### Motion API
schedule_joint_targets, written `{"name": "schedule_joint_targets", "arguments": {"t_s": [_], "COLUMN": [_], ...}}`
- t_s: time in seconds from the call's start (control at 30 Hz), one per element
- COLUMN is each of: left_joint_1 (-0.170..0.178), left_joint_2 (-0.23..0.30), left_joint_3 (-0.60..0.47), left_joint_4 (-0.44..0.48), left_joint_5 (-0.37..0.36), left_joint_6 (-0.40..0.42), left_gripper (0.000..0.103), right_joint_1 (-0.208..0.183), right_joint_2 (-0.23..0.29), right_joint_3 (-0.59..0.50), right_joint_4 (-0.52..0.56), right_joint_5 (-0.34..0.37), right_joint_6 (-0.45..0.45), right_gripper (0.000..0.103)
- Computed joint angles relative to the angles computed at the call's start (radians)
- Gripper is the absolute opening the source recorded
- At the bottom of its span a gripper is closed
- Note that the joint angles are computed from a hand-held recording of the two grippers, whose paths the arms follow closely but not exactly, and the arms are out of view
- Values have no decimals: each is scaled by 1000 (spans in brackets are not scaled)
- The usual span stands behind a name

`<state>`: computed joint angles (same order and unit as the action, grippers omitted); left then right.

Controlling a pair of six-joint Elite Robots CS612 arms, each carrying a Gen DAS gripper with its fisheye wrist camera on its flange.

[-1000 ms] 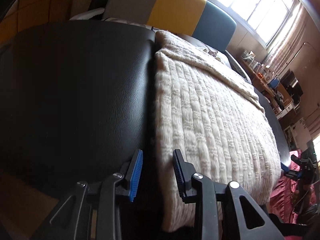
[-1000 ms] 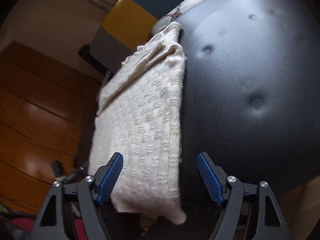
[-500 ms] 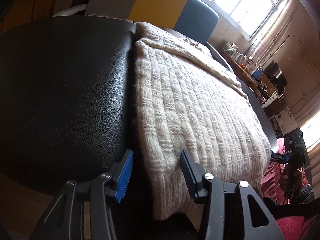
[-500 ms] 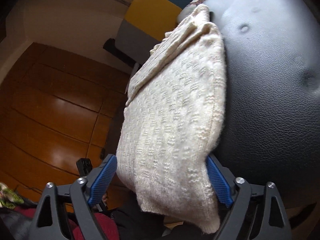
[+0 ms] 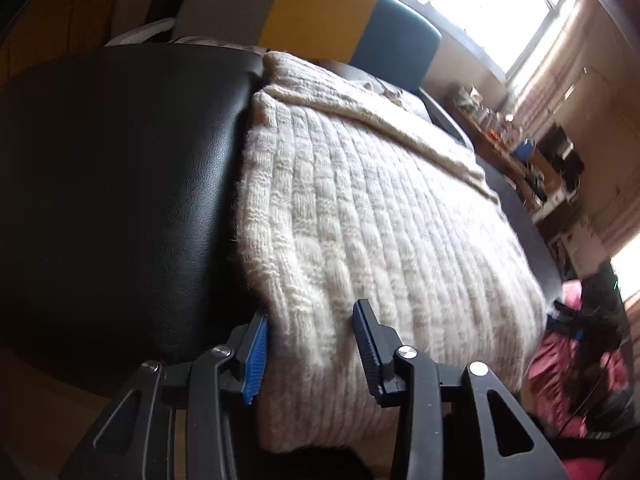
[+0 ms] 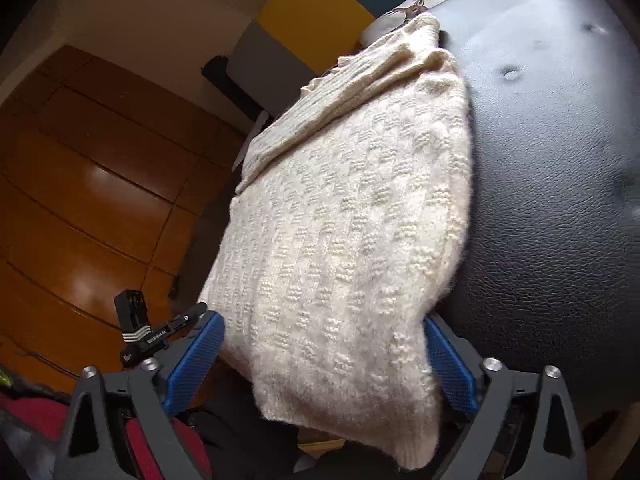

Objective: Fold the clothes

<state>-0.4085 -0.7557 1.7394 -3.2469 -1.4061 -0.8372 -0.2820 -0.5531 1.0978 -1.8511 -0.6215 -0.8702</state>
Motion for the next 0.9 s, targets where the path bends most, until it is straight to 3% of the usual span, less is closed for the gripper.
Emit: {"name": "schedule_joint_targets", "arguments": {"t_s": [0.07, 0.13, 0.17, 0.27, 0.4, 0.43, 0.53, 0.67, 0.77, 0.9], "left_joint_1": [5, 10, 12, 13, 11, 9, 6, 1, 8, 14], "left_joint_2": [-2, -5, -5, -6, -3, -2, 1, 5, 10, 9], "left_joint_3": [-11, -24, -35, -62, -79, -80, -79, -79, -75, -63], "left_joint_4": [29, 66, 87, 146, 181, 185, 177, 164, 128, 97], "left_joint_5": [-12, -25, -41, -60, -38, -25, -8, 6, -34, -68], "left_joint_6": [-5, -5, -6, 10, 9, 17, 53, 79, 71, 75], "left_gripper": [39, 32, 32, 32, 32, 23, 12, 10, 9, 9], "right_joint_1": [-2, -5, -7, -11, -19, -20, -28, -39, -39, -27], "right_joint_2": [-8, -3, -1, 9, 35, 39, 50, 41, 22, 2], "right_joint_3": [25, 26, 26, 14, -39, -42, -42, -14, 18, 27], "right_joint_4": [-87, -132, -152, -121, 63, 92, 147, 129, 62, -22], "right_joint_5": [-34, -66, -82, -57, 19, 37, 100, 132, 115, 15], "right_joint_6": [38, 88, 113, 111, 40, 17, -22, -38, -15, 47], "right_gripper": [60, 18, 14, 14, 18, 18, 19, 20, 25, 16]}}
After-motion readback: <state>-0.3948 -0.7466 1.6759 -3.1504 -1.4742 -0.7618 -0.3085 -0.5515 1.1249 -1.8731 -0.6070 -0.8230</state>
